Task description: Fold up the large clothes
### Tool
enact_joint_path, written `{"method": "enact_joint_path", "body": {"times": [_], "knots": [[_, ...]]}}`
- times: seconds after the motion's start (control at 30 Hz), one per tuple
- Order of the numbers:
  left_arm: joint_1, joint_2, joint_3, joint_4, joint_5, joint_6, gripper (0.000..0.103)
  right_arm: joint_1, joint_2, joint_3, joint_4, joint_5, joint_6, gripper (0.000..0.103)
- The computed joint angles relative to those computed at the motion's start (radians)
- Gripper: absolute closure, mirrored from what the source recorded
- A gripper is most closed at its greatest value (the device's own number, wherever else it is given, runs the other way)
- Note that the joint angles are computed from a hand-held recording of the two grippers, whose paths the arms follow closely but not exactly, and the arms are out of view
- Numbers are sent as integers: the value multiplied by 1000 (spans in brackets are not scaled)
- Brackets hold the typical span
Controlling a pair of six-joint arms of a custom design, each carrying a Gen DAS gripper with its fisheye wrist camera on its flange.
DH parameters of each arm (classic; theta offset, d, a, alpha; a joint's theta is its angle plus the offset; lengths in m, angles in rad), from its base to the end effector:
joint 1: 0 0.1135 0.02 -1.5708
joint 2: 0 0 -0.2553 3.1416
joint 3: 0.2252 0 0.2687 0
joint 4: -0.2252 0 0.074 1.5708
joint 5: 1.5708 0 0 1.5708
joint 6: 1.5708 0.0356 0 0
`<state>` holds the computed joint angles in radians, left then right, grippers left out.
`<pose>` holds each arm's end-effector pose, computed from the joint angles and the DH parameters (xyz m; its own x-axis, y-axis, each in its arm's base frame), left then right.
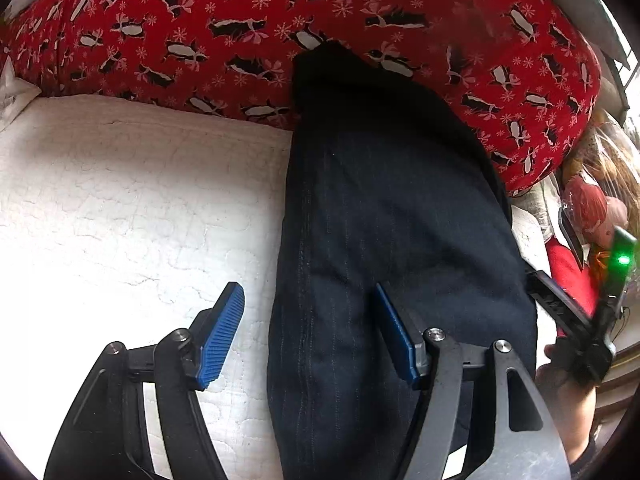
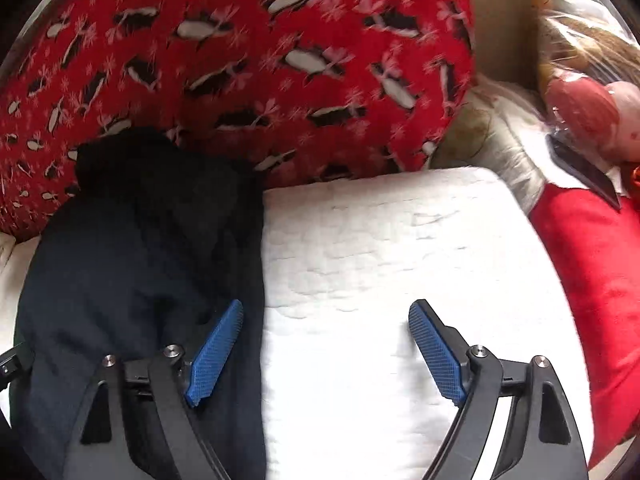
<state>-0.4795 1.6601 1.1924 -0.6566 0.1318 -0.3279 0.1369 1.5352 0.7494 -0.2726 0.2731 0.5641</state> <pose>0.3091 -0.1660 0.2047 -0.9211 0.1191 -0.3706 0.2229 0.9419 -0.2513 0.2902 0.0303 0.1314 -0.7299 0.4192 -0.5400 0.4613 0.8850 0.0635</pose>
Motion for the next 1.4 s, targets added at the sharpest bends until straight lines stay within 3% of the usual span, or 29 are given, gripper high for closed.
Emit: {"method": "enact_joint_path", "body": {"times": [0.1,0.23,0.33,0.43,0.5,0.57,0.6,0.63,0.67,0.7,0.73,0.8,0.9,1.03,1.17,1.4], "knots": [[71,10,12,14,149,-28,37,-29,-131,-58,18,-53,11,17],[176,112,76,4,397,-69,37,-140,-191,-96,114,-387,60,16],[182,188,123,-10,420,-63,37,-154,-123,-93,172,-522,93,15],[184,274,165,-27,546,-77,33,-124,3,-72,204,-600,95,9],[173,279,155,16,565,-119,27,-119,8,-116,324,-634,121,2],[158,266,134,73,559,-159,27,-103,43,-96,351,-687,132,2],[151,256,122,94,543,-177,38,-94,59,-75,327,-683,116,2],[145,244,112,108,522,-187,58,-74,76,-33,258,-646,83,6],[139,239,115,102,506,-181,66,-58,87,1,210,-615,59,11],[133,229,115,100,489,-173,78,-29,84,37,155,-559,30,35],[126,205,102,113,476,-169,84,-14,85,59,126,-547,16,46],[114,156,83,117,444,-153,87,36,52,73,97,-464,11,61],[109,80,65,94,421,-146,88,124,-25,86,36,-343,45,69],[153,-92,5,-11,441,-90,88,205,-151,73,-36,-287,97,70],[228,-281,-64,-181,456,8,87,370,-283,55,-115,-203,226,70],[488,-542,-189,-529,469,323,87,791,-313,52,-171,2,555,70]]}}
